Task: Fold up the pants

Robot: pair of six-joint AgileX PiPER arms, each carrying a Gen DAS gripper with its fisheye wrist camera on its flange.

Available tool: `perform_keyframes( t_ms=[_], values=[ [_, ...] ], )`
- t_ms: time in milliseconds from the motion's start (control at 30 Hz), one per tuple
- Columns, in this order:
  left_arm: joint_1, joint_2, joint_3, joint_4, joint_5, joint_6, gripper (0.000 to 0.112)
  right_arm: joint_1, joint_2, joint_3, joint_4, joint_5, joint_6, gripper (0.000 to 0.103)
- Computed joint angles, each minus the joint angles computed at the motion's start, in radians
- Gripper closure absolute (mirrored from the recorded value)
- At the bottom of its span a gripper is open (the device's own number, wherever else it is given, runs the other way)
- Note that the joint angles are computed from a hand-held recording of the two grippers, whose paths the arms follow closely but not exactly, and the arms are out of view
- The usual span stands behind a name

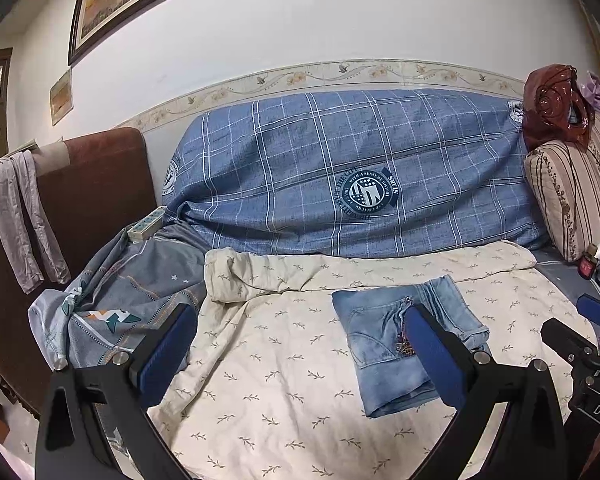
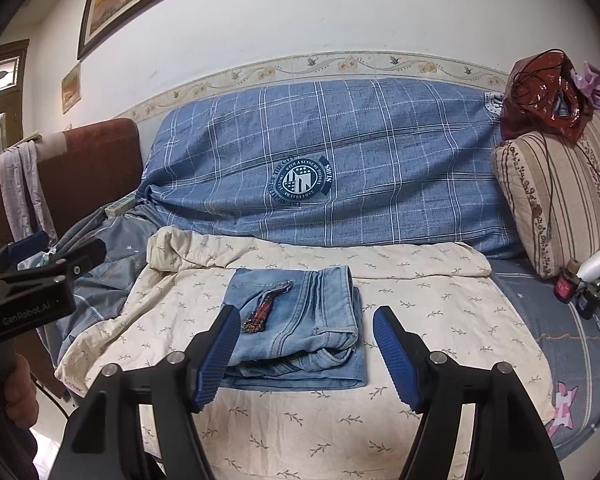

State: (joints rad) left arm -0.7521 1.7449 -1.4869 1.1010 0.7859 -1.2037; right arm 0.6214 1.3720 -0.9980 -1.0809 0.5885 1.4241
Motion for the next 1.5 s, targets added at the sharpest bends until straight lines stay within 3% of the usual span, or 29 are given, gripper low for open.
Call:
perform_keyframes(
  t_ms=[200, 1500],
  values=[
    [0.015, 0.004, 0.020, 0.010, -0.016, -0.026, 0.009, 0.015, 0.032, -0.028, -0.007, 0.038, 0.020, 0.031],
    [0.025, -0.005, 0.026, -0.061, -0.033, 0.020, 0.009, 0.048, 0.035, -0.035, -0.003, 0.039, 0.030, 0.031]
  ],
)
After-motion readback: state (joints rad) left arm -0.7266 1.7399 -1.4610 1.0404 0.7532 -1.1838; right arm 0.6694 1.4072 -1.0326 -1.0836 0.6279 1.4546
